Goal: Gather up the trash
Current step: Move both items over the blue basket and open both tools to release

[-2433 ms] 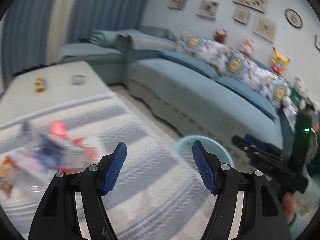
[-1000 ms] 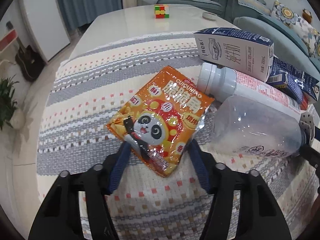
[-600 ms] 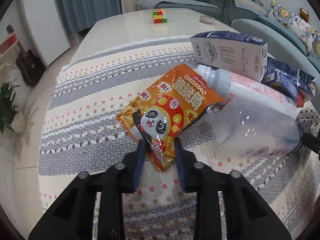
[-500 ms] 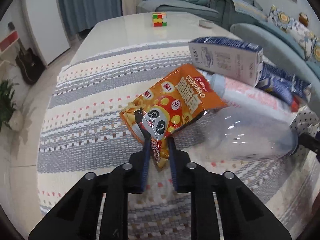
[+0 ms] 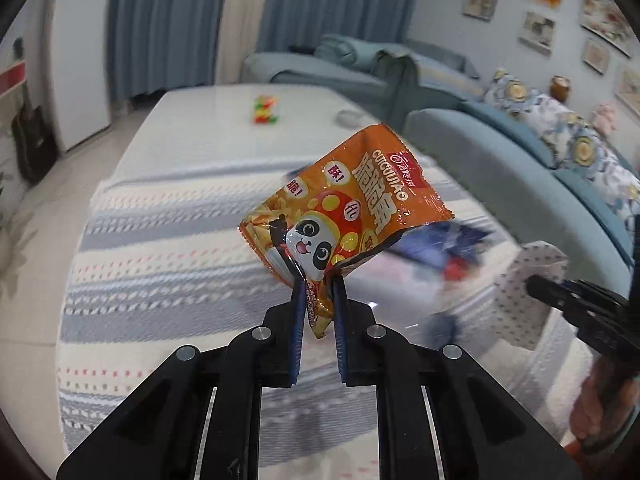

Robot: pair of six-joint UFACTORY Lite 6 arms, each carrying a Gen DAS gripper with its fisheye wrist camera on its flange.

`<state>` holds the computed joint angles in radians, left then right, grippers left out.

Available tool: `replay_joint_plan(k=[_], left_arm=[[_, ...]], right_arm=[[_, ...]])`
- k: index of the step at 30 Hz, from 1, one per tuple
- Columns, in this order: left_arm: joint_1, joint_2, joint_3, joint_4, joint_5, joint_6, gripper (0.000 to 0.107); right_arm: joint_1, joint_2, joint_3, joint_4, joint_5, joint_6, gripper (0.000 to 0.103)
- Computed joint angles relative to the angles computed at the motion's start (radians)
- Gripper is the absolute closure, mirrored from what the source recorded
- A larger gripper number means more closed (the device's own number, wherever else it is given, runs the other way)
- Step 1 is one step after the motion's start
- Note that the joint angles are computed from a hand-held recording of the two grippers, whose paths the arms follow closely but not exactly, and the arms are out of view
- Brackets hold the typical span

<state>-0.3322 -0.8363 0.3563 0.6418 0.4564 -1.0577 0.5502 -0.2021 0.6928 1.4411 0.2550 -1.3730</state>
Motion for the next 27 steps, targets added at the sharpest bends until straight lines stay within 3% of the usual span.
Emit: replay_joint_plan(k=[5, 14, 19, 23, 27], left_arm=[[-0.327, 0.218, 0.186, 0.355, 0.116, -0.469, 0.095], [-0.563, 0.788, 0.670, 0.603, 0.102, -0.740, 0.095], [-0.590, 1.126, 1.029, 0.534, 0.024, -0.657, 0.095], [-0.604, 1.442, 1.435, 0.210, 0.032, -0.304, 0.095], [-0.617, 1.772, 1.853, 0.004, 0.049, -0.033, 0.095]], right_arm=[[-0.177, -0.100, -0.011, -0.084, 0.112, 0.047, 0.087], [-0.712, -0.142, 0.065, -0.120, 0.332, -0.022, 0.087], [-0.998, 0.010, 0.193, -0.115, 0.428, -0.083, 0.087], [-1.136, 0.205, 0.325, -0.149, 0.440, -0.083, 0.087], [-1.195, 0.365, 0.426, -0.186, 0.414, -0.059, 0.087]])
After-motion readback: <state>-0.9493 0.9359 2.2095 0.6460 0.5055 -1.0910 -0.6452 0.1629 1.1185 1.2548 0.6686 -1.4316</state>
